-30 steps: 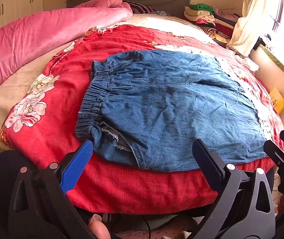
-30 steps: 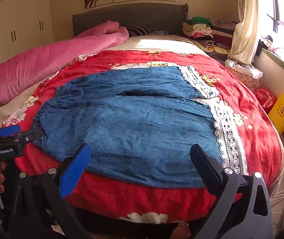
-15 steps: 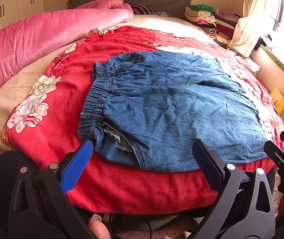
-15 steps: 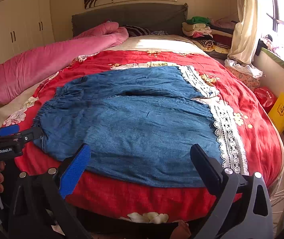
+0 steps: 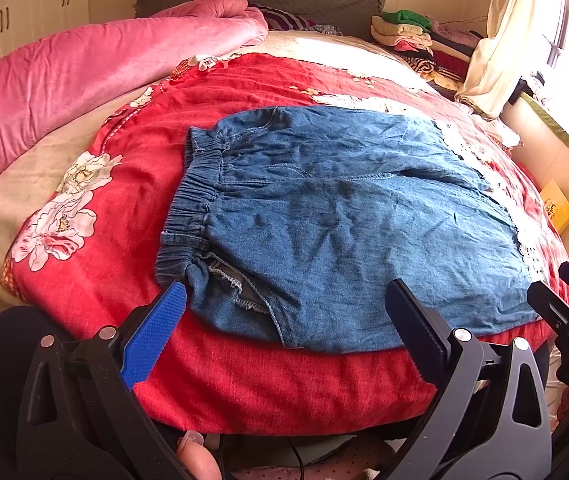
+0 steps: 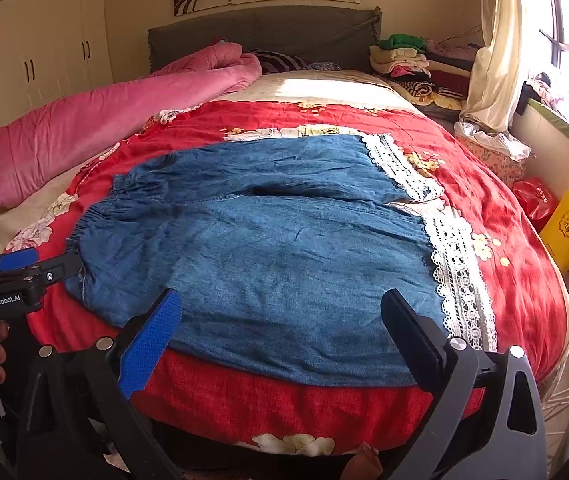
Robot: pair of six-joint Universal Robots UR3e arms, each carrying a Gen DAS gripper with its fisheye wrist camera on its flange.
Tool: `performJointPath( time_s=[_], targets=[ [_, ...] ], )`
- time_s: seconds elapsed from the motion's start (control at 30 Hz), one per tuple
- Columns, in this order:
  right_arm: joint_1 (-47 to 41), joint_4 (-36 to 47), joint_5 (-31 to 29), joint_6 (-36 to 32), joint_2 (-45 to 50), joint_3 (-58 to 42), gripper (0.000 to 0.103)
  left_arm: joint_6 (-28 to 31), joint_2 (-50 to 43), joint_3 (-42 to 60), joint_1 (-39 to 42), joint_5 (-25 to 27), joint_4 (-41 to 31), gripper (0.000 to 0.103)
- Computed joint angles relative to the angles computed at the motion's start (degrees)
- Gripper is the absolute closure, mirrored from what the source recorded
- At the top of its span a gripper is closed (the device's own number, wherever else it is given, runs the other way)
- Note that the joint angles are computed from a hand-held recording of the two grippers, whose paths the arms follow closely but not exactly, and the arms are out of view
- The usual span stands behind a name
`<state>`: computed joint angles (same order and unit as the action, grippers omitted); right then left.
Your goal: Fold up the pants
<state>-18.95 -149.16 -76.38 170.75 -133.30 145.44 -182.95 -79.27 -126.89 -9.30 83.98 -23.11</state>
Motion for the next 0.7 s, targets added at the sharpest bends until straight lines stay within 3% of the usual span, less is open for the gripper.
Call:
performJointPath(
  time_s=[0.27,0.4,0.57,0.7],
  targets=[
    [-0.5,-3.9,3.1,-2.8,12.3,-7.9,0.004,2.1,-4.4,4.4,3.9,-3.6,-0.4,0.009],
    [1.7,-6.0,4.6,-5.3,22.9,-16.9,0.004,3.9,-10.6,11.2,5.5,-1.9,-0.2,0.009],
    [3.9,-2.8,9.5,-8.0,39.7,-34.7,0.004,7.7,-22.1,25.9,8.5,-2.6,-7.1,0.009],
    [6.9,3.7,9.7,-10.1,56.0,-54.8,0.004,8.0,-35.1,41.9,8.4,2.4,-13.0,0.009]
  ],
)
